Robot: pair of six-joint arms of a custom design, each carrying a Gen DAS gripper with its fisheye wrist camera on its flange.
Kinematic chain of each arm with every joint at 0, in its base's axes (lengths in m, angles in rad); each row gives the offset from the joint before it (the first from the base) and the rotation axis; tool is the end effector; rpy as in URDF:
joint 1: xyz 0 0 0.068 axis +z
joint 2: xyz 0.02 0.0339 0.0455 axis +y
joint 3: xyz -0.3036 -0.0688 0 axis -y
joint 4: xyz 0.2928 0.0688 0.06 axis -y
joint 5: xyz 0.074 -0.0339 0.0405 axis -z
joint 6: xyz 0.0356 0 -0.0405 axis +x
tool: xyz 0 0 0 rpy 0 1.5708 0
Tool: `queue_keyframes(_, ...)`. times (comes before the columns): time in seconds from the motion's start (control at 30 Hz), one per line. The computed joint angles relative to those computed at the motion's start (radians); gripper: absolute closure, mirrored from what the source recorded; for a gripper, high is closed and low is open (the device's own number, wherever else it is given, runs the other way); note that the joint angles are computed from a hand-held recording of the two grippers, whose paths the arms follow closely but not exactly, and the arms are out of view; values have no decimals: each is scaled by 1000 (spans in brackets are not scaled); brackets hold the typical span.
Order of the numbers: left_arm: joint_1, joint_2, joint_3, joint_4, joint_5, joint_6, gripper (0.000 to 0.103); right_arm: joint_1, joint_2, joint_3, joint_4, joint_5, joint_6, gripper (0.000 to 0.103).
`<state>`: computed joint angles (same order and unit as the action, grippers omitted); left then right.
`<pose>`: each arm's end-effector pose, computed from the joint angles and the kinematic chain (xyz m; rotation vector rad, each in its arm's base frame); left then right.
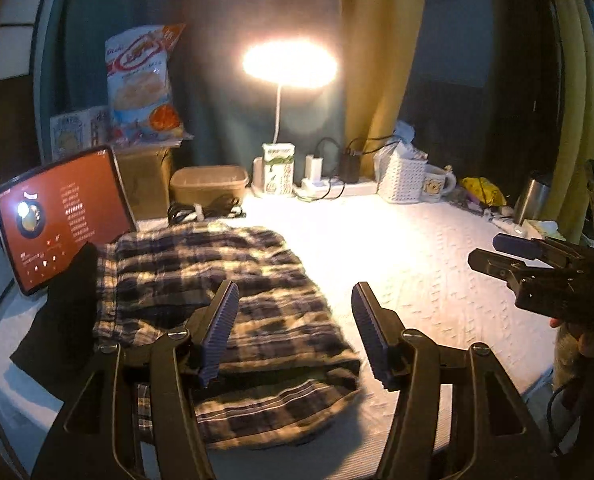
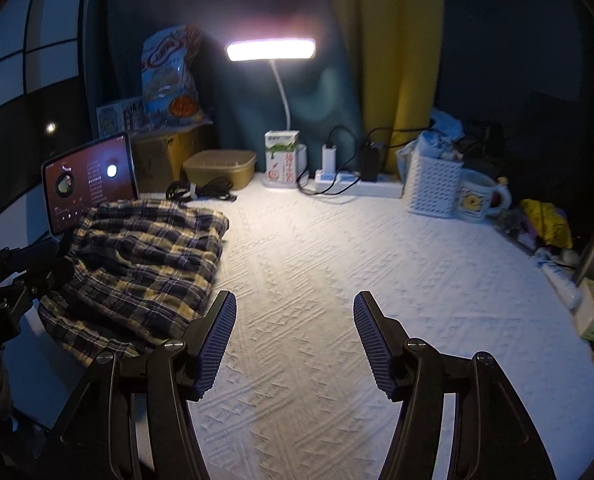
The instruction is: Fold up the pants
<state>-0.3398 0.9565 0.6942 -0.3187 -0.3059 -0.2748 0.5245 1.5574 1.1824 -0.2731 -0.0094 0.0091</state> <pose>0.2238 -0.0677 0.2844 -0.1071 2.1191 -0.0345 0.3441 0.1995 0.2995 -0.5749 2.1608 0.3032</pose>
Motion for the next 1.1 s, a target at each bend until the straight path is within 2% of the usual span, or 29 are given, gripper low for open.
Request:
queue_keyframes(0.07, -32, 0, 9, 8, -21, -5, 26, -6, -36, -21, 2, 6, -5, 39)
queue_keyframes(0.1, -45, -1, 13, 8, -31, -13, 25, -9, -55, -31, 3, 8, -7, 39)
queue_keyframes(0.57, -253, -24, 110, -39, -209, -15, 25, -68, -271, -114, -1, 29, -13, 37)
queue_keyframes(1.1, -347, -76, 181, -85, -327, 8, 24, -69, -415, -105, -33, 39, -9, 35)
